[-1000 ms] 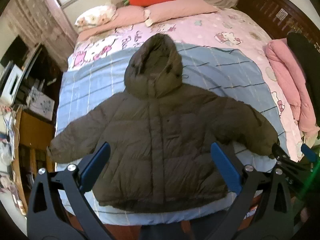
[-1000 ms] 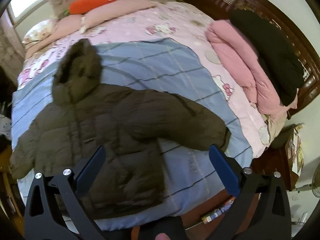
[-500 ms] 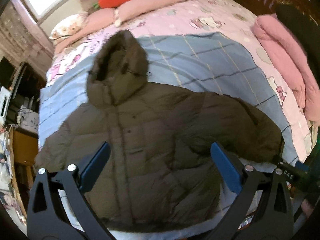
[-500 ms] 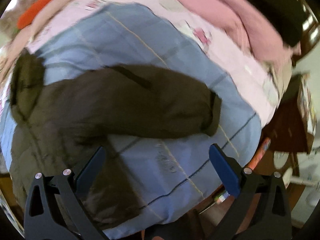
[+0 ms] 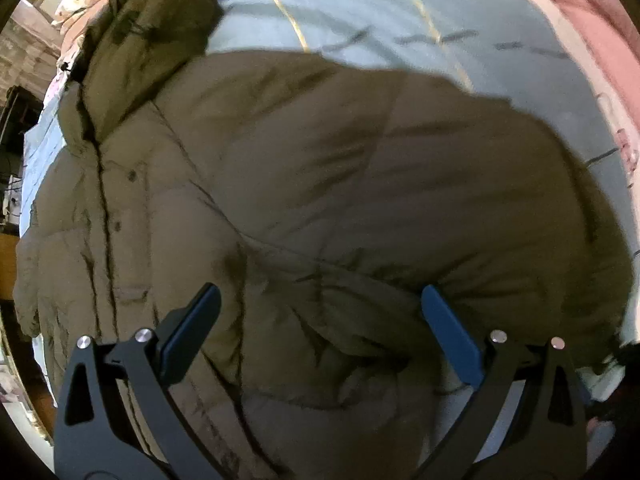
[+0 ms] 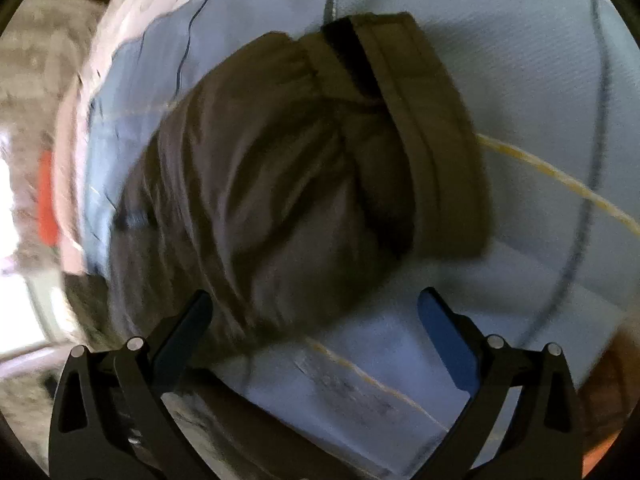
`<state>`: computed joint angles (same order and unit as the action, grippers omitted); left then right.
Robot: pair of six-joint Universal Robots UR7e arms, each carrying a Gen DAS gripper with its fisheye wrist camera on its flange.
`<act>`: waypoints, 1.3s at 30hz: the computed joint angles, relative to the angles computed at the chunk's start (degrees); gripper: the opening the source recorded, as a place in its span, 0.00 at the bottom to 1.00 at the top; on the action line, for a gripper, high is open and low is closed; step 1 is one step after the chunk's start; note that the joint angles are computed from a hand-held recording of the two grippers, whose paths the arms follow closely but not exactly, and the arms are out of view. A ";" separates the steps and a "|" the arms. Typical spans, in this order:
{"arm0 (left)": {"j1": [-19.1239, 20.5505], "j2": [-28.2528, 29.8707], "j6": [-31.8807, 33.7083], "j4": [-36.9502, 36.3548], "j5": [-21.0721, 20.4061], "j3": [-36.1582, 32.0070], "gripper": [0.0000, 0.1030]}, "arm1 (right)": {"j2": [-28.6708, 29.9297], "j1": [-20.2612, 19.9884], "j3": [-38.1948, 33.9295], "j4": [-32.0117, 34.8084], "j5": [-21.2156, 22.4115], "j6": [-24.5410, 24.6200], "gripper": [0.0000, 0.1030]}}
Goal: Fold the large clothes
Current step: 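Grasp the jacket sleeve with the right tool and fold it across the body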
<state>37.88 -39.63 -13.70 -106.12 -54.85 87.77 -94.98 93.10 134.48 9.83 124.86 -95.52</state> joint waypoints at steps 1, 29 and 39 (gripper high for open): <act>0.24 0.16 -0.01 -0.32 -0.05 0.30 0.98 | -2.96 -2.21 1.86 -2.65 -1.51 -2.60 0.83; 1.89 4.57 1.07 0.90 -0.33 -4.82 0.98 | -16.08 -20.76 -2.15 6.10 -10.03 -28.22 0.96; 4.18 3.10 5.30 -1.12 -1.77 -7.50 0.98 | -7.42 -3.70 -15.71 3.87 0.37 -36.45 0.13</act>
<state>42.07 -36.53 -8.40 -107.24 -56.62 80.28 -102.40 89.40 118.77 13.70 125.23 -131.97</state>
